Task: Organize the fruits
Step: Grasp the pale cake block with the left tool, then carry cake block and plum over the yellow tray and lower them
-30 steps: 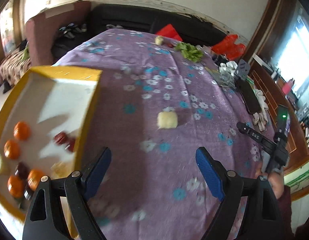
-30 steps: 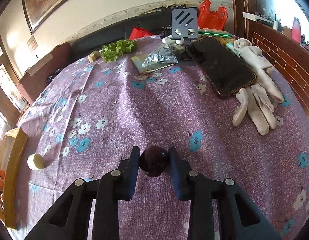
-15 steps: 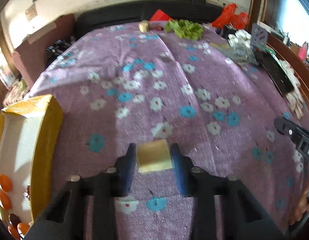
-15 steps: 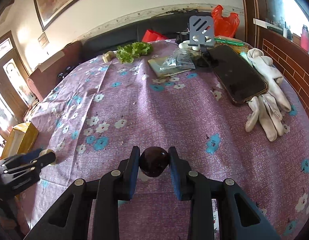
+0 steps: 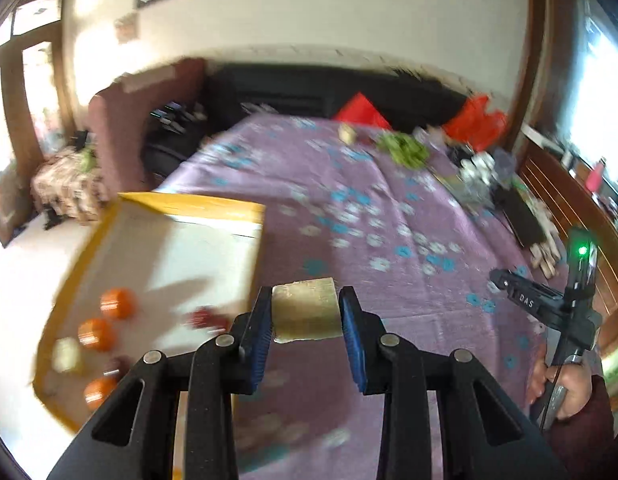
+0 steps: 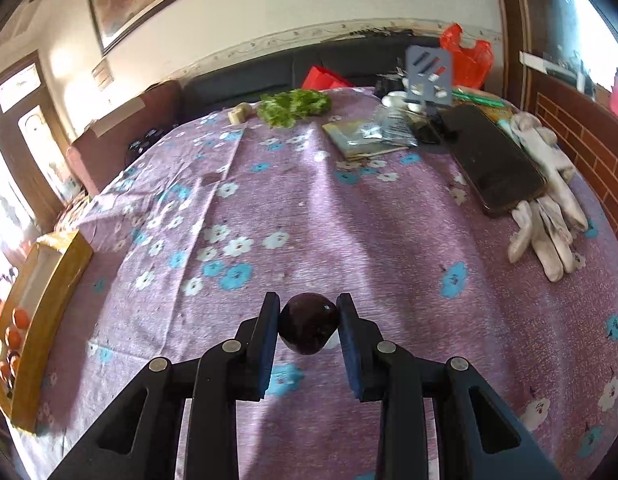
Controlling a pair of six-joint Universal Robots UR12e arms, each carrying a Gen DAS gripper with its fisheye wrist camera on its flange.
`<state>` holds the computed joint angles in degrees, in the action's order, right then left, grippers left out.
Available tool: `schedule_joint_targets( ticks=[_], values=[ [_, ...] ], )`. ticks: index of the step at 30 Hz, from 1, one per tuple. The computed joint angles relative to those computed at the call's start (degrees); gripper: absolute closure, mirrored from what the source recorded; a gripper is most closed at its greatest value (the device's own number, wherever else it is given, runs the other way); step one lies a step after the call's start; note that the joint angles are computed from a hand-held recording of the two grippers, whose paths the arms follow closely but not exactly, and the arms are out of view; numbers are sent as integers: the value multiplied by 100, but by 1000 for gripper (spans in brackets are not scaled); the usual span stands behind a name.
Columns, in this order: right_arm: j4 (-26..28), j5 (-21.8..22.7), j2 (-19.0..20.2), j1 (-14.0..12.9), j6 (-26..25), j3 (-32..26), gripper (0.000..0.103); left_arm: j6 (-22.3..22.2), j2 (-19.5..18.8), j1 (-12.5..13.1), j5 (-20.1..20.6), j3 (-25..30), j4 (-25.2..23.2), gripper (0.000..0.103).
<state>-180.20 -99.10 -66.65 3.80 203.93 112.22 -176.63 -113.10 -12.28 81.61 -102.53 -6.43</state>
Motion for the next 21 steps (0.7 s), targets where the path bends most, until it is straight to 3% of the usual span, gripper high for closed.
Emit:
schedule_joint_targets(
  ticks=[4, 8, 21],
  values=[
    [72, -347, 66, 200, -318, -123, 72, -225, 242, 263, 67, -390, 517, 71],
    [166, -495, 52, 423, -528, -249, 72, -370, 278, 412, 338, -469, 548, 71],
    [150, 486, 202, 1032, -1206, -852, 71, -806, 266, 746, 17, -572, 584, 71]
  ],
)
